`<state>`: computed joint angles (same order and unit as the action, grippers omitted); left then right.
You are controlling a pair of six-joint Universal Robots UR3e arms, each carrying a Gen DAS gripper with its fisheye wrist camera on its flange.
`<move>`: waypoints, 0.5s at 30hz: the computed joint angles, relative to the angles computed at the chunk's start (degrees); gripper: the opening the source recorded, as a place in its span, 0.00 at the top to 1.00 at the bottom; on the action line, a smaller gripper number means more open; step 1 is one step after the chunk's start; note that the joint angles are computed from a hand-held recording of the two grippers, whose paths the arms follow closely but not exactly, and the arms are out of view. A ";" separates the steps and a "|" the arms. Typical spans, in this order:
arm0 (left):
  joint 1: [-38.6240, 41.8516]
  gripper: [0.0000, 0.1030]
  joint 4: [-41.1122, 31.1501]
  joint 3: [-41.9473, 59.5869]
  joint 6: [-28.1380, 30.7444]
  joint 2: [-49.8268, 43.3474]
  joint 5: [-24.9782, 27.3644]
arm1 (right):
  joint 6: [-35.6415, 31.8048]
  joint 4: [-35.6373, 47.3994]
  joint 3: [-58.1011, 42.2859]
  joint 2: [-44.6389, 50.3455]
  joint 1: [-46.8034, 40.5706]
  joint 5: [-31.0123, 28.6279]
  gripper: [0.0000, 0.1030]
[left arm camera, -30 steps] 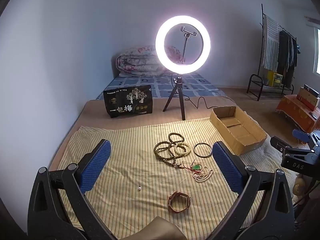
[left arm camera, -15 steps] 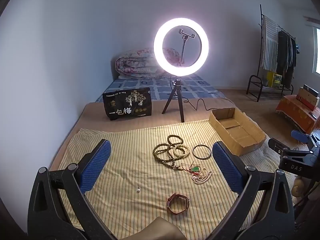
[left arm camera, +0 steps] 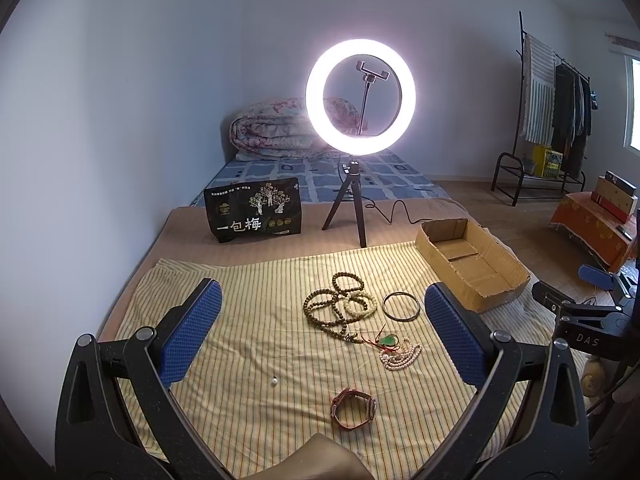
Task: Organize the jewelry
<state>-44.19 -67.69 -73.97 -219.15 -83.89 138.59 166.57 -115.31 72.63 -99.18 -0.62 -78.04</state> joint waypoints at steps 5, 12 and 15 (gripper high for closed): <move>0.14 0.00 -0.27 0.92 0.41 -0.20 -0.12 | -0.09 0.42 -0.27 0.04 -0.21 0.29 0.00; -0.43 0.00 -0.32 0.61 -0.16 -0.31 0.47 | -0.08 0.16 0.05 0.01 -0.19 0.26 0.00; -0.46 0.00 -0.31 0.60 -0.16 -0.33 0.45 | -0.10 0.25 0.07 -0.06 -0.26 0.33 0.00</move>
